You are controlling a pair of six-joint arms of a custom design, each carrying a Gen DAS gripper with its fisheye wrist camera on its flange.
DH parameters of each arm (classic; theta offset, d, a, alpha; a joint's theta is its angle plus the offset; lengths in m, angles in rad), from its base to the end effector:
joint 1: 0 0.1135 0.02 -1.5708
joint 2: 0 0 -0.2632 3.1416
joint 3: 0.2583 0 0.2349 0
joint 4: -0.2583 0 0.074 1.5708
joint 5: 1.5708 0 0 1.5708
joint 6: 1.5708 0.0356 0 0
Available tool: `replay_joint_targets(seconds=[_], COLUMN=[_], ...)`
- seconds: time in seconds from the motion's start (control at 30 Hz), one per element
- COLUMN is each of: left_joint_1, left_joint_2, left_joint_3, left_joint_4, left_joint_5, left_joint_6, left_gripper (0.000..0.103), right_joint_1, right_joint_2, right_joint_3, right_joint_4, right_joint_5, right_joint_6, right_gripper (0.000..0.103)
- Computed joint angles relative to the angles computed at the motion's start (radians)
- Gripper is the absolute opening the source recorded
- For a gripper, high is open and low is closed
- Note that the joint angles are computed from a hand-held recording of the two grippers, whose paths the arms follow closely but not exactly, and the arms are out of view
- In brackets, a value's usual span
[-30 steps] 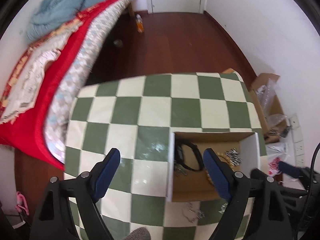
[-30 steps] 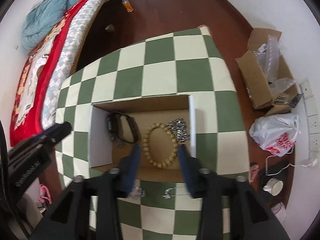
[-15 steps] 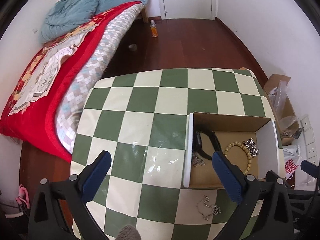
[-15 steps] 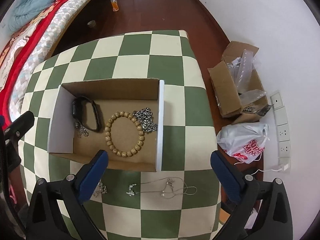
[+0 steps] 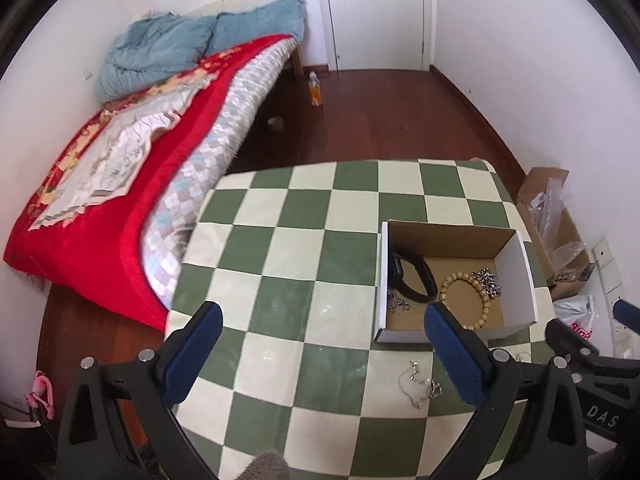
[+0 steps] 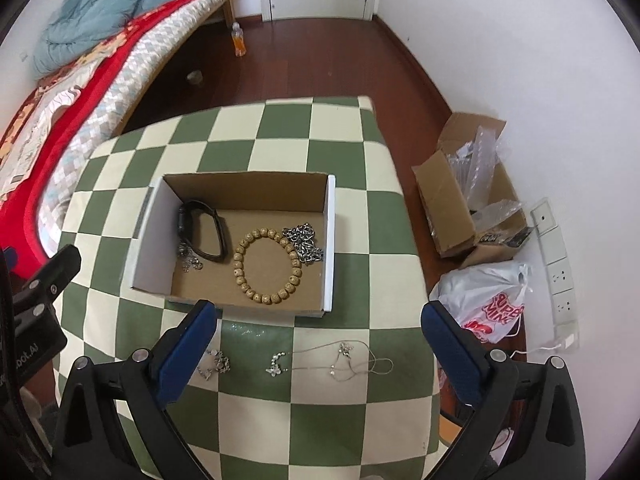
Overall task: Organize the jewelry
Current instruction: 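Withdraw both grippers and move toward the remaining silver necklaces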
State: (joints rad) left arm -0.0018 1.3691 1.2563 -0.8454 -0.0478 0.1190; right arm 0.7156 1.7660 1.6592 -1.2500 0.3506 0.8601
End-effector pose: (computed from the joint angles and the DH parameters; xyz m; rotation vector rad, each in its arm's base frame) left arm 0.2627 0.0012 0.3158 0.1337 2.5273 0.1073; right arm 0.2541 0.2047 0.3022 0.2499 2.7301 -0.1338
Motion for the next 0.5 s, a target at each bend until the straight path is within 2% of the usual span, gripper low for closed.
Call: replay_joint_targets(seconds=[0.37, 0.5], left_joint_1=[0.042, 0.073], left_joint_2=[-0.224, -0.276], left_joint_3=[-0.031, -0.031], left_joint_4=[-0.074, -0.105], left_joint_5=[-0.022, 0.028], left_joint_6=[0.022, 0.015], left_gripper=[0.103, 0.103], right_joint_1=[0.190, 0.253], right_joint_2=[-0.099, -0.119], right_joint_3=[0.091, 0.110], right_joint_4=[-0.187, -0.243], right_joint_5=[0.178, 0.215], right_joint_6=[0.166, 0.235], right_gripper=[0.103, 0.103])
